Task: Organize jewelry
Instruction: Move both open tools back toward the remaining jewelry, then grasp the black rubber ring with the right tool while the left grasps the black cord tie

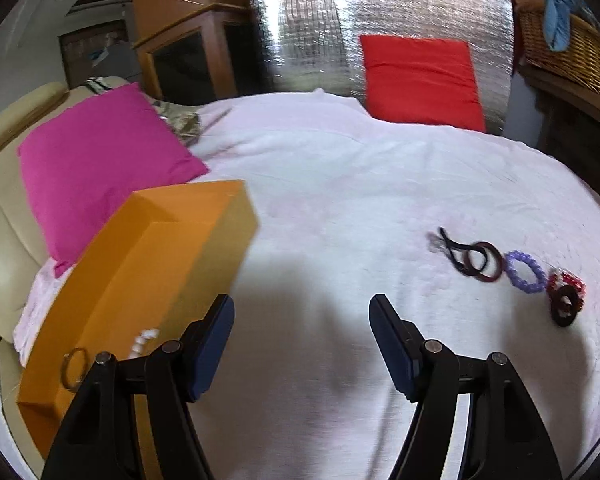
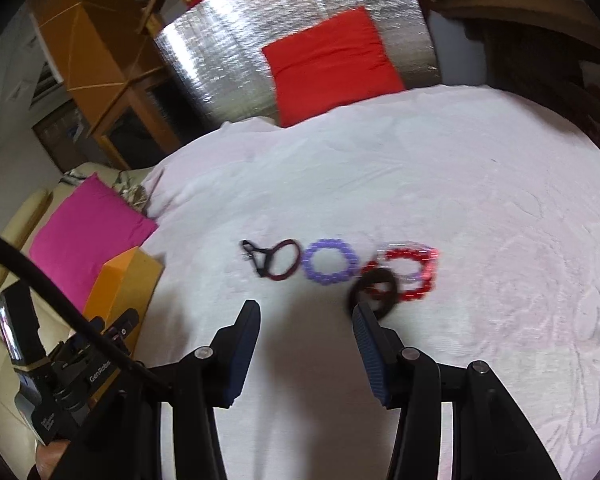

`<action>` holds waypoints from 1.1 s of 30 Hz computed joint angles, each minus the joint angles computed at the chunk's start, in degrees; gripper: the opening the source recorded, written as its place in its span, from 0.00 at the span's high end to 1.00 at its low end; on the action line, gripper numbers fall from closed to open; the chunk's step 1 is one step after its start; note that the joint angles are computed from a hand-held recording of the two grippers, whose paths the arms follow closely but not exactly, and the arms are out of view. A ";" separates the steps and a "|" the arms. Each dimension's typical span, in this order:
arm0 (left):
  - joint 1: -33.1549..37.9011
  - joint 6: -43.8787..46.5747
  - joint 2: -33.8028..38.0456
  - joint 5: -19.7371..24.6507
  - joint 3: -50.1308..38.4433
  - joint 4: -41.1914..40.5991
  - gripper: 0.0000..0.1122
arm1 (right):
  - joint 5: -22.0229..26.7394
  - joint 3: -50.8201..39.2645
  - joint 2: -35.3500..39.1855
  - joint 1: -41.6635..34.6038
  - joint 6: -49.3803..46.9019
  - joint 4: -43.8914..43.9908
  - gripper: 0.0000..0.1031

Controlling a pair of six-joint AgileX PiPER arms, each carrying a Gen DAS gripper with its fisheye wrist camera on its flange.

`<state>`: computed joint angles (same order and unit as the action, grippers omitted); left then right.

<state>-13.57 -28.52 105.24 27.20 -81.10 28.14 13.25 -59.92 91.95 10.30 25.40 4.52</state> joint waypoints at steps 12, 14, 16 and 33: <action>-4.98 16.56 3.05 1.12 -2.86 -16.14 0.37 | 6.13 2.42 1.07 -15.59 -32.38 36.89 0.57; -5.43 16.92 3.75 2.02 -3.52 -16.56 0.37 | 7.52 1.87 2.23 -16.31 -38.42 43.09 0.59; -5.29 17.59 4.09 2.44 -3.91 -17.18 0.37 | 8.76 0.00 4.01 -15.91 -39.70 44.05 0.62; -1.51 27.08 12.83 5.66 -15.69 -30.30 0.37 | 5.31 -0.96 10.48 -13.20 -44.70 56.45 0.90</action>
<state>-15.08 -1.44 118.07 32.86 -96.79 -2.17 18.56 -60.88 102.43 -2.91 -19.30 60.97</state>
